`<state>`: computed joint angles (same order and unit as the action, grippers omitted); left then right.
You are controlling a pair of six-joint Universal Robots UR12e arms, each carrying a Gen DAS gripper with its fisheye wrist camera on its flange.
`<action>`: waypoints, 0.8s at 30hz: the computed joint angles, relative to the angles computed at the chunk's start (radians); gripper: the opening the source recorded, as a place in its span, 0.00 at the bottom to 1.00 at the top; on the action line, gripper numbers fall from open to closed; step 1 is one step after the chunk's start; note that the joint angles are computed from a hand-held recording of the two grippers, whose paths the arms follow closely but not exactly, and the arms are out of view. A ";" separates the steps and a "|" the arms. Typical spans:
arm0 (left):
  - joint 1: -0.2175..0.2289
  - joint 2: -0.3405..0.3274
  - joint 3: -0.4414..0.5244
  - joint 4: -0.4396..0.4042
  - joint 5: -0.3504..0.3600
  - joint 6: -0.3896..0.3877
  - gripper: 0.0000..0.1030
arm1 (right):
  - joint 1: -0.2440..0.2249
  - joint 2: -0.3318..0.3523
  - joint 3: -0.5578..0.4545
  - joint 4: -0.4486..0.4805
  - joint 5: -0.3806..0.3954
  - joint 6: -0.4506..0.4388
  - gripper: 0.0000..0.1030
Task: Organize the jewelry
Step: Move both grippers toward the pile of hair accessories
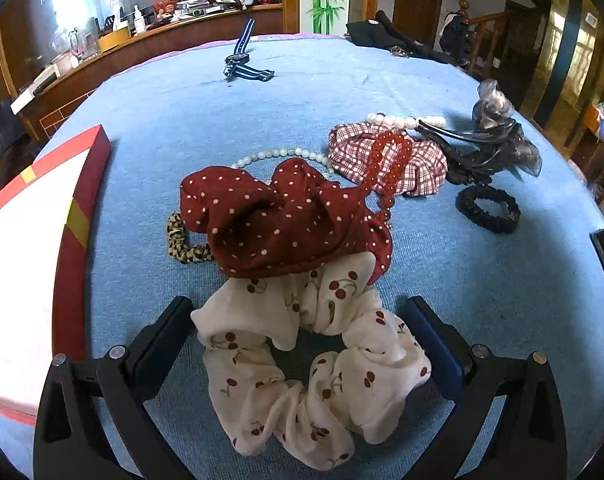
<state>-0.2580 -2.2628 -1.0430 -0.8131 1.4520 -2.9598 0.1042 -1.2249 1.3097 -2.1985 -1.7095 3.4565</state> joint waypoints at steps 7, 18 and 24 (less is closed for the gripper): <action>0.000 0.060 -0.058 0.064 0.037 -0.014 0.92 | -0.026 -0.012 0.027 -0.038 0.046 -0.011 0.99; 0.028 0.135 -0.023 0.086 -0.013 -0.076 0.92 | -0.019 -0.007 0.017 -0.064 0.067 -0.011 0.99; 0.028 0.148 -0.024 0.100 -0.014 -0.055 0.92 | -0.008 -0.002 0.006 -0.071 0.060 -0.019 0.99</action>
<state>-0.2298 -2.1146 -1.0667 -0.7130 1.4375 -3.0145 0.0963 -1.2271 1.3152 -2.2697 -1.6499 3.4377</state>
